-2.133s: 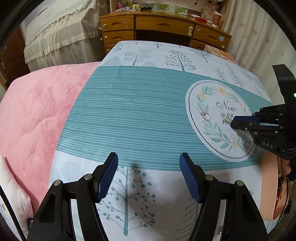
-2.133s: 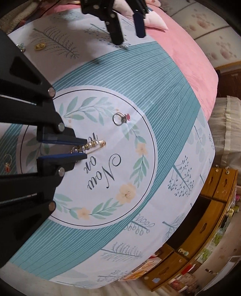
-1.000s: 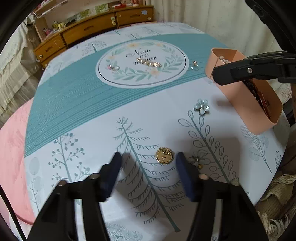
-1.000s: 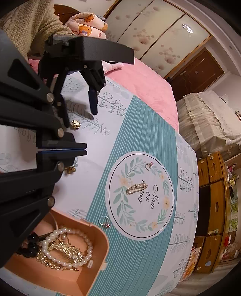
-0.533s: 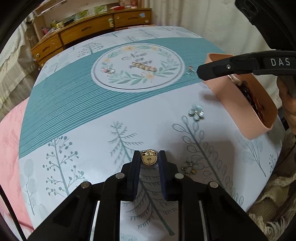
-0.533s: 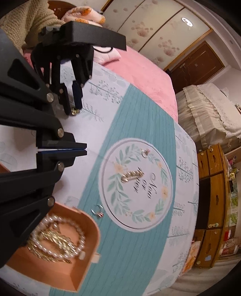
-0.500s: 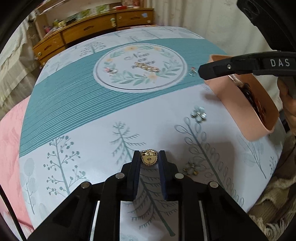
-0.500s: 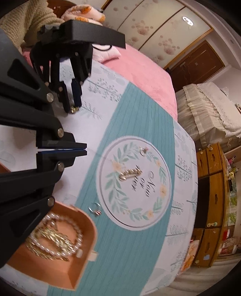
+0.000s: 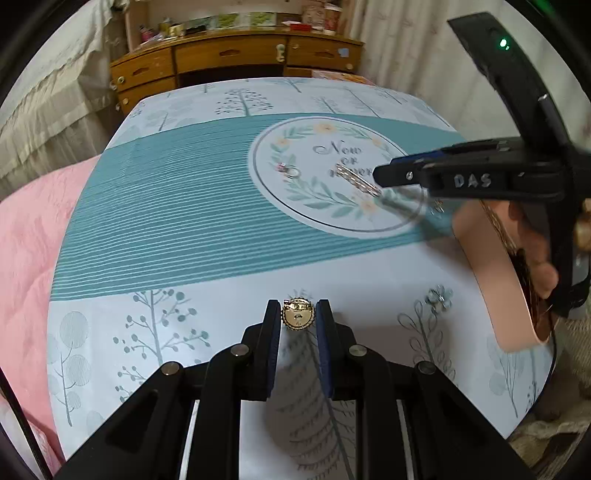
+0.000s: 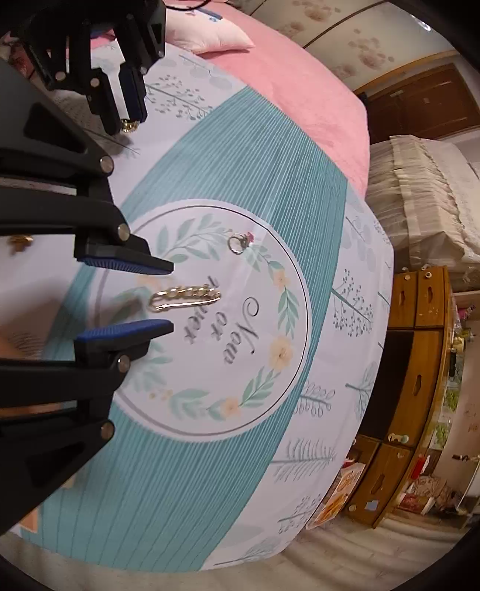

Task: Organize jewelry
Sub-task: 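Hold the pendant raised in the left gripper while the right grasps and lifts the gold pin brooch, then lower the pendant into the box and open the left gripper while the right releases the pin brooch there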

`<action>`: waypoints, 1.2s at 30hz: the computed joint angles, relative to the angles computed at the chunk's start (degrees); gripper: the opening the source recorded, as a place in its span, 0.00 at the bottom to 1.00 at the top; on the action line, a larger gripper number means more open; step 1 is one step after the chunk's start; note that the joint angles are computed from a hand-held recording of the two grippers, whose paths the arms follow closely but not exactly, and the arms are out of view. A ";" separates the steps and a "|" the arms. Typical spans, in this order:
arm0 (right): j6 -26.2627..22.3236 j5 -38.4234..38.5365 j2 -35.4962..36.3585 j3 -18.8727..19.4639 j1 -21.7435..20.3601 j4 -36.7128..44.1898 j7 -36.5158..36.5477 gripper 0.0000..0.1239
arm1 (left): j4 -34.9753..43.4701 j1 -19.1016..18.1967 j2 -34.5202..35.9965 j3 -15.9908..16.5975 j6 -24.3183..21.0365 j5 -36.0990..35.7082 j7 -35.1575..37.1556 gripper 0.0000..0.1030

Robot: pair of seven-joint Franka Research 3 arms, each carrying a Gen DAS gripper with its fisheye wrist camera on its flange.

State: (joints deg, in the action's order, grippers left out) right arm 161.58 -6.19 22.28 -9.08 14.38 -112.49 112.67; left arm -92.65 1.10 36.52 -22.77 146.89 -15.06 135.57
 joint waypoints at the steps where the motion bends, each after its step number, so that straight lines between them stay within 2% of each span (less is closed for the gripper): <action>1: -0.88 -0.73 0.82 -0.40 0.45 1.13 0.16 0.20 | 0.42 0.15 0.27 -0.06 -0.24 -0.24 -0.14 0.16; 4: -4.16 -3.37 3.26 -1.55 1.70 4.57 0.72 0.20 | 1.58 0.41 1.09 -0.15 -0.91 -0.81 -0.63 0.16; 7: -6.92 -3.84 4.94 -0.86 1.18 6.91 -0.72 0.20 | 2.57 0.69 1.70 -0.17 -1.87 -1.27 -0.87 0.16; 13: -6.28 -4.33 4.94 -0.34 0.61 6.79 -2.05 0.19 | 4.05 1.02 2.57 -0.07 -3.32 -2.08 -1.26 0.16; 16: -6.28 -2.75 4.94 0.37 -0.06 6.80 -3.10 0.05 | 4.13 1.19 2.56 -0.20 -3.60 -2.52 -1.02 0.16; 21: -4.53 5.45 4.56 3.72 -3.94 5.95 -5.64 0.06 | 3.44 1.65 1.93 -0.52 -3.09 -3.48 -0.22 0.16; 27: 3.12 17.17 -1.19 7.98 -7.44 -2.26 -10.71 0.05 | 1.81 2.15 0.25 -1.05 -2.17 -4.82 0.97 0.16; 32: 12.83 25.40 -10.59 10.66 -8.09 -13.98 -14.82 0.06 | -1.43 3.02 -2.86 -2.51 -1.15 -7.30 3.90 0.16; 34: 16.51 30.84 -14.92 13.02 -9.23 -18.71 -18.26 0.06 | -3.09 3.42 -4.55 -3.36 -0.88 -9.03 5.77 0.16; 35: 18.41 32.64 -17.13 13.27 -8.92 -21.16 -19.09 0.06 | -3.98 3.63 -5.50 -3.87 -0.76 -10.16 6.88 0.16; 36: 21.05 30.77 -20.08 11.76 -7.18 -24.70 -16.29 0.06 | -4.76 3.73 -6.40 -4.32 -0.76 -11.36 8.00 0.16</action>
